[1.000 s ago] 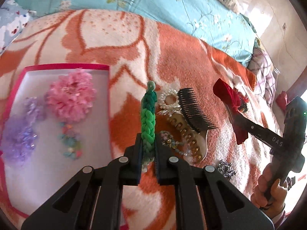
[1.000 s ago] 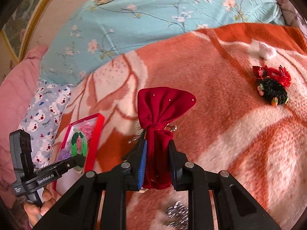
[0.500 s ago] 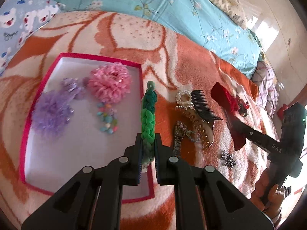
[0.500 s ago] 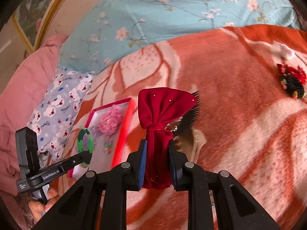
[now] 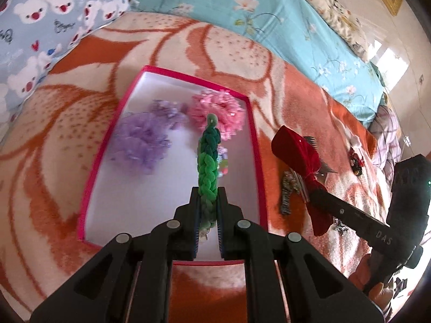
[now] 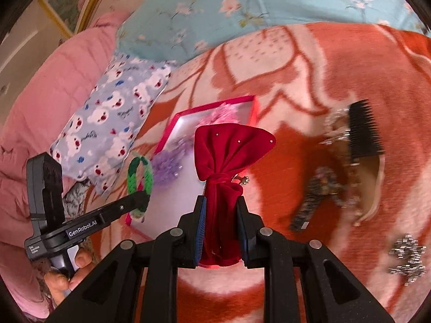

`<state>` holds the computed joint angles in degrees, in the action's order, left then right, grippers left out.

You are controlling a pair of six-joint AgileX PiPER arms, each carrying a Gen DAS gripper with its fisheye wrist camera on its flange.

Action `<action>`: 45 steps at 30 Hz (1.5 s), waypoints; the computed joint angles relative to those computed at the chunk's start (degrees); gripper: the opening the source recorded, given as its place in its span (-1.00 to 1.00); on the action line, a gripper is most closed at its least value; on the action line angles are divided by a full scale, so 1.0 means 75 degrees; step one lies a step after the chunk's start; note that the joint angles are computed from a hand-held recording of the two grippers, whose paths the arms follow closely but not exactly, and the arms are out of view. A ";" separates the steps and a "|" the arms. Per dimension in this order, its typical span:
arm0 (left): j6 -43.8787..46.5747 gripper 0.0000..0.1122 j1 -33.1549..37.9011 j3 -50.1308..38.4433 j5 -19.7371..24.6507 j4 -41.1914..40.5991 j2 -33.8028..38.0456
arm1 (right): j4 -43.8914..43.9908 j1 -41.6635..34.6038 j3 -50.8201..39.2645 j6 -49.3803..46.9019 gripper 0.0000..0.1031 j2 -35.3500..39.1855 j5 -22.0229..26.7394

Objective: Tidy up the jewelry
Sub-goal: 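Carry the red bow and green clip into the white box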

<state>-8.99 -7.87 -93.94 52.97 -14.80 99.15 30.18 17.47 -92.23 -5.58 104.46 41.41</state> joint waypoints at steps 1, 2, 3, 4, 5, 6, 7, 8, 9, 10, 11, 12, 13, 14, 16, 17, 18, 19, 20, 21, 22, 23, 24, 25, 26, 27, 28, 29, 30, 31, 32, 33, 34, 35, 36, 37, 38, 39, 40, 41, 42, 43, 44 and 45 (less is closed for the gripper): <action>0.0034 -0.85 0.0075 0.0033 -0.0005 -0.0023 -0.0010 | -0.0045 0.0088 -0.0089 0.0057 -0.59 0.0077 0.0006; 0.0092 -0.85 0.0144 0.0094 -0.0027 -0.0058 -0.0031 | -0.0072 0.0167 -0.0196 0.0103 -0.59 0.0169 0.0025; 0.0117 -0.85 0.0192 0.0114 -0.0029 -0.0064 -0.0030 | -0.0091 0.0239 -0.0303 0.0141 -0.59 0.0267 0.0040; 0.0141 -0.85 0.0231 0.0139 -0.0033 -0.0068 -0.0032 | -0.0139 0.0314 -0.0441 0.0209 -0.59 0.0384 0.0076; 0.0178 -0.85 0.0287 0.0182 -0.0052 -0.0079 -0.0029 | -0.0187 0.0384 -0.0568 0.0286 -0.59 0.0495 0.0111; 0.0188 -0.84 0.0321 0.0212 -0.0067 -0.0081 -0.0021 | -0.0186 0.0431 -0.0696 0.0315 -0.59 0.0611 0.0156; 0.0202 -0.85 0.0354 0.0230 -0.0069 -0.0084 -0.0009 | -0.0187 0.0481 -0.0841 0.0346 -0.59 0.0749 0.0200; 0.0274 -0.85 0.0423 0.0229 -0.0073 -0.0113 0.0035 | -0.0261 0.0540 -0.1015 0.0445 -0.59 0.0903 0.0251; 0.0286 -0.85 0.0453 0.0222 -0.0077 -0.0090 0.0067 | -0.0366 0.0595 -0.1163 0.0553 -0.59 0.1026 0.0289; 0.0316 -0.85 0.0491 0.0199 -0.0073 -0.0080 0.0111 | -0.0450 0.0633 -0.1336 0.0640 -0.59 0.1173 0.0336; 0.0364 -0.85 0.0529 0.0175 -0.0066 -0.0093 0.0151 | -0.0511 0.0661 -0.1492 0.0727 -0.59 0.1301 0.0377; 0.0399 -0.85 0.0562 0.0094 -0.0037 -0.0074 0.0228 | -0.0558 0.0684 -0.1646 0.0803 -0.59 0.1426 0.0424; 0.0412 -0.85 0.0581 -0.0014 0.0000 -0.0023 0.0320 | -0.0589 0.0700 -0.1802 0.0862 -0.59 0.1547 0.0465; 0.0449 -0.85 0.0607 -0.0097 0.0022 -0.0001 0.0406 | -0.0649 0.0727 -0.1961 0.0945 -0.59 0.1661 0.0508; 0.0463 -0.84 0.0635 -0.0262 0.0066 0.0069 0.0573 | -0.0761 0.0772 -0.2316 0.1071 -0.59 0.1903 0.0630; 0.0480 -0.84 0.0657 -0.0352 0.0085 0.0101 0.0666 | -0.0832 0.0797 -0.2480 0.1145 -0.59 0.2009 0.0691; 0.0475 -0.85 0.0668 -0.0419 0.0105 0.0132 0.0743 | -0.0892 0.0814 -0.2654 0.1195 -0.59 0.2122 0.0758; 0.0480 -0.85 0.0688 -0.0475 0.0112 0.0141 0.0822 | -0.0996 0.0842 -0.2840 0.1282 -0.59 0.2244 0.0829; 0.0486 -0.85 0.0707 -0.0522 0.0115 0.0150 0.0897 | -0.1073 0.0868 -0.3029 0.1363 -0.59 0.2367 0.0902; 0.0496 -0.84 0.0719 -0.0571 0.0126 0.0153 0.0968 | -0.1111 0.0873 -0.3213 0.1413 -0.59 0.2496 0.0990; 0.0499 -0.84 0.0733 -0.0630 0.0146 0.0162 0.1045 | -0.1140 0.0879 -0.3388 0.1455 -0.59 0.2626 0.1074; 0.0486 -0.84 0.0744 -0.0697 0.0172 0.0189 0.1128 | -0.1176 0.0884 -0.3504 0.1490 -0.59 0.2719 0.1127; 0.0518 -0.84 0.0762 -0.0733 0.0178 0.0171 0.1186 | -0.1229 0.0895 -0.3650 0.1528 -0.59 0.2835 0.1198; 0.0552 -0.84 0.0779 -0.0756 0.0166 0.0146 0.1237 | -0.1264 0.0897 -0.3759 0.1554 -0.59 0.2926 0.1254; 0.0538 -0.84 0.0774 -0.0752 0.0143 0.0182 0.1255 | -0.1308 0.0901 -0.3864 0.1589 -0.58 0.3012 0.1309; 0.0486 -0.84 0.0746 -0.0759 0.0101 0.0299 0.1294 | -0.1358 0.0908 -0.3912 0.1609 -0.57 0.3075 0.1317; 0.0444 -0.84 0.0717 -0.0783 0.0091 0.0407 0.1349 | -0.1399 0.0917 -0.3989 0.1648 -0.56 0.3138 0.1344; 0.0414 -0.84 0.0698 -0.0812 0.0112 0.0463 0.1397 | -0.1403 0.0911 -0.4028 0.1663 -0.53 0.3189 0.1363; 0.0412 -0.84 0.0689 -0.0807 0.0106 0.0481 0.1424 | -0.1375 0.0897 -0.4078 0.1667 -0.52 0.3242 0.1396; 0.0421 -0.84 0.0674 -0.0790 0.0096 0.0497 0.1448 | -0.1349 0.0881 -0.4085 0.1664 -0.51 0.3271 0.1409; 0.0419 -0.84 0.0662 -0.0793 0.0092 0.0509 0.1469 | -0.1319 0.0873 -0.4074 0.1650 -0.51 0.3279 0.1404; 0.0417 -0.84 0.0653 -0.0777 0.0086 0.0516 0.1477 | -0.1305 0.0872 -0.4051 0.1633 -0.50 0.3269 0.1387; 0.0421 -0.84 0.0660 -0.0762 0.0083 0.0493 0.1484 | -0.1317 0.0879 -0.4048 0.1633 -0.50 0.3263 0.1379; 0.0398 -0.84 0.0661 -0.0791 0.0097 0.0494 0.1510 | -0.1330 0.0883 -0.4041 0.1634 -0.50 0.3253 0.1372; 0.0365 -0.84 0.0661 -0.0778 0.0085 0.0506 0.1512 | -0.1338 0.0891 -0.4060 0.1632 -0.48 0.3257 0.1379; 0.0356 -0.84 0.0667 -0.0762 0.0074 0.0506 0.1509 | -0.1357 0.0896 -0.4091 0.1639 -0.47 0.3265 0.1404; 0.0347 -0.84 0.0666 -0.0775 0.0089 0.0497 0.1519 | -0.1356 0.0898 -0.4106 0.1642 -0.44 0.3271 0.1415; 0.0349 -0.84 0.0670 -0.0786 0.0113 0.0482 0.1527 | -0.1332 0.0892 -0.4103 0.1633 -0.41 0.3268 0.1418; 0.0352 -0.84 0.0671 -0.0796 0.0142 0.0470 0.1531 | -0.1307 0.0887 -0.4095 0.1629 -0.40 0.3264 0.1423; 0.0347 -0.83 0.0667 -0.0791 0.0148 0.0478 0.1525 | -0.1279 0.0880 -0.4083 0.1619 -0.38 0.3260 0.1419; 0.0321 -0.81 0.0662 -0.0797 0.0164 0.0507 0.1521 | -0.1265 0.0875 -0.4075 0.1625 -0.34 0.3254 0.1417; 0.0311 -0.76 0.0666 -0.0805 0.0179 0.0503 0.1515 | -0.1232 0.0868 -0.4032 0.1616 -0.31 0.3226 0.1395; 0.0323 -0.69 0.0677 -0.0829 0.0198 0.0465 0.1517 | -0.1192 0.0858 -0.3962 0.1590 -0.26 0.3177 0.1350; 0.0313 -0.66 0.0681 -0.0820 0.0197 0.0463 0.1496 | -0.1176 0.0857 -0.3895 0.1574 -0.26 0.3126 0.1304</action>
<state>-6.64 -2.76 -100.09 54.45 -11.32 110.37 21.36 23.90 -121.44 6.22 127.91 51.19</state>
